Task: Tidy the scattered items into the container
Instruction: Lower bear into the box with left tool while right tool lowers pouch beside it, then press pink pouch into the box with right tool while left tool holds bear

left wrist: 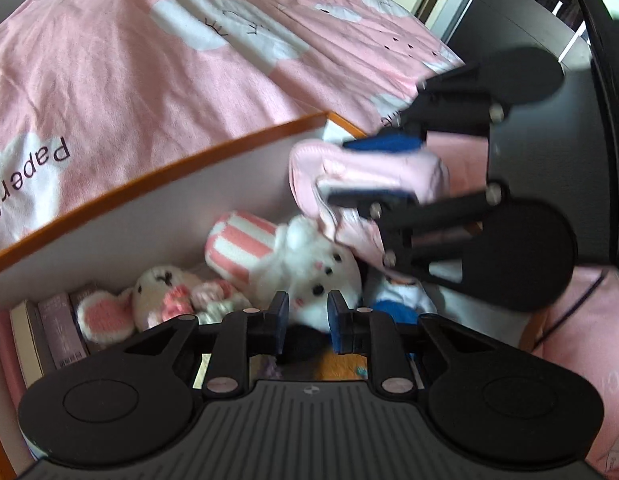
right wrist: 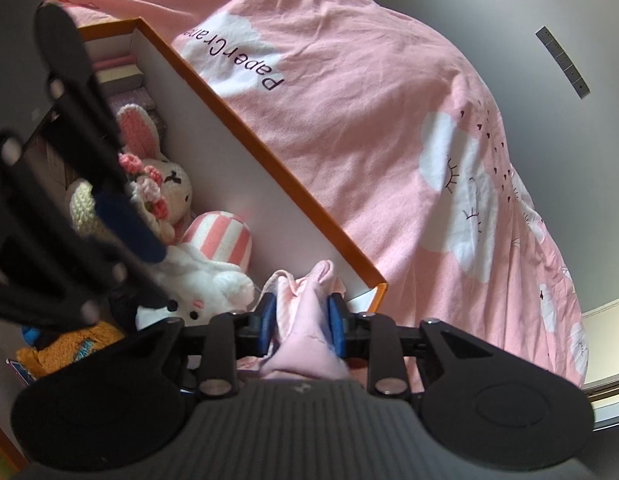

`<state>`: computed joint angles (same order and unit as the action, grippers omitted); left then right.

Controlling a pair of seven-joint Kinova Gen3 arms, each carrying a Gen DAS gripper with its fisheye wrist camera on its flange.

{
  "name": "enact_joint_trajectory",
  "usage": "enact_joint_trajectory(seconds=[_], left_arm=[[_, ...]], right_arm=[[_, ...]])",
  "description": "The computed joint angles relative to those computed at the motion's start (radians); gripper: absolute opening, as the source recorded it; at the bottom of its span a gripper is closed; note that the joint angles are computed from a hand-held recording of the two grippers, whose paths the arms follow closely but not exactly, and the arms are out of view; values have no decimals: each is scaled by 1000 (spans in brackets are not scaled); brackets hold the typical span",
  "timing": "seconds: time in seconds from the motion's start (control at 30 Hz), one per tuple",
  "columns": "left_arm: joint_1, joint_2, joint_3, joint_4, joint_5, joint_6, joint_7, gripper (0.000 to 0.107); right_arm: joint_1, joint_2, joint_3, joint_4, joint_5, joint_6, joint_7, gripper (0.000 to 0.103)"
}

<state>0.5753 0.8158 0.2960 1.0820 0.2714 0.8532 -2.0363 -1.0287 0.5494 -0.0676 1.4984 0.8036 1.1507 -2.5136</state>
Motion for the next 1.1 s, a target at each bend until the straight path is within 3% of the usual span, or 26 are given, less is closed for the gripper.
enact_joint_trajectory(seconds=[0.2,0.37,0.5,0.73,0.97,1.1], left_arm=[[-35,-68,21,110,41,-74,-4,23],[-43,-132,20,207,71,-134,65,23],[15,-165,-30,258,33,-174,201,23],[112,-235,-84,396,-62,-352,455,23],[148,-245,-95,444,-136,-400,629,23],[186,-255,-128,462,-178,-423,734,23]], right_arm=[[-13,-37,-10,-4,0,33,5,48],[-18,-93,-32,16,-8,38,-36,48],[-5,-127,-65,26,-45,24,-42,39],[-20,-110,-71,11,-42,59,-28,40],[-31,-91,-76,-18,-58,117,42,45],[-41,-64,-68,-43,-63,156,75,38]])
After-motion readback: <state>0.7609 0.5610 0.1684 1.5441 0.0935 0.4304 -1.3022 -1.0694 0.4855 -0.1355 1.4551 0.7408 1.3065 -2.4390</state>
